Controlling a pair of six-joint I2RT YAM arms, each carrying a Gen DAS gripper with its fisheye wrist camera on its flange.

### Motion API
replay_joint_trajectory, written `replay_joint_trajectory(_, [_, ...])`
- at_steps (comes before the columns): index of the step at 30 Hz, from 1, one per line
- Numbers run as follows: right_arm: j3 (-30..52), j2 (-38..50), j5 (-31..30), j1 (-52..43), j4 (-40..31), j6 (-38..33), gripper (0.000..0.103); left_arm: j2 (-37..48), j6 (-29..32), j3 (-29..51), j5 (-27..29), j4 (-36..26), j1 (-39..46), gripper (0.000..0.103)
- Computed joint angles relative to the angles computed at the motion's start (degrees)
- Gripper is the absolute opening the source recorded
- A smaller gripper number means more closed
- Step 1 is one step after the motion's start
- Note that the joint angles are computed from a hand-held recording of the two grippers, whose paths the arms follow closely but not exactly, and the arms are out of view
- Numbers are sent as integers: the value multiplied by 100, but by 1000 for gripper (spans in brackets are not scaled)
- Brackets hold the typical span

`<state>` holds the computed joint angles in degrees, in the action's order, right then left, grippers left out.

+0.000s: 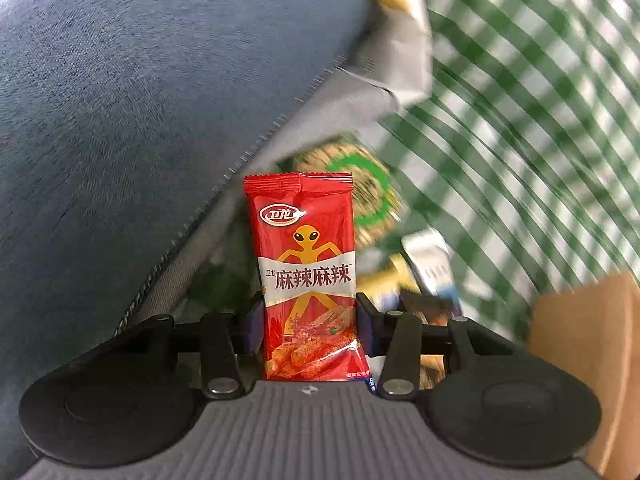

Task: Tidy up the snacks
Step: 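Hold the red pack in the left tool while the right tool grasps the brown chocolate biscuit bar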

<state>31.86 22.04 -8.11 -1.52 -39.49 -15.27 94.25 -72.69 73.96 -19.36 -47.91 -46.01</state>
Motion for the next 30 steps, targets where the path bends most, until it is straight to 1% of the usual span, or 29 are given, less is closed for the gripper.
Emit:
replay_joint_trajectory(3, [15, 33, 199, 272, 33, 118, 33, -287, 555, -190, 250, 95, -157, 50])
replay_joint_trajectory(7, [68, -25, 462, 658, -45, 245, 33, -731, 1016, -601, 731, 205, -270, 51])
replay_joint_trajectory(10, [107, -116, 673, 982, -147, 311, 33, -865, 1019, -854, 1143, 126, -166, 51])
replay_joint_trajectory(13, [228, -37, 627, 1043, -237, 351, 33, -853, 957, -931, 1266, 9, -74, 51])
replay_joint_trajectory(14, [304, 31, 629, 1095, -266, 406, 34, -819, 1044, -904, 1307, 11, 9, 50])
replay_joint_trajectory(15, [409, 138, 648, 1204, -300, 481, 38, -785, 1084, -857, 1289, 14, -6, 50])
replay_joint_trajectory(17, [710, 516, 955, 1743, -392, 821, 42, -692, 1160, -720, 1194, 6, -43, 48])
replay_joint_trajectory(19, [953, 986, 1420, 2471, -348, 1339, 42, -605, 1236, -577, 1099, -105, -77, 43])
replay_joint_trajectory(21, [1174, 1633, 1806, 3167, -151, 1817, 43, -504, 1254, -493, 1090, -192, -73, 43])
replay_joint_trajectory(23, [1347, 2340, 2049, 3670, 86, 2165, 43, -531, 1192, -544, 1178, -134, -43, 44])
replay_joint_trajectory(25, [1417, 3022, 2166, 3960, 469, 2381, 44, -624, 1122, -641, 1176, -28, 3, 45])
replay_joint_trajectory(26, [1468, 3412, 2225, 4054, 637, 2483, 46, -691, 1092, -689, 1161, 0, 23, 45])
replay_joint_trajectory(27, [1536, 3791, 2255, 4112, 743, 2605, 49, -712, 1064, -695, 1149, -4, 31, 45])
replay_joint_trajectory(30, [1682, 4778, 2179, 4093, 1078, 2872, 50, -788, 1005, -751, 1179, 57, 59, 45])
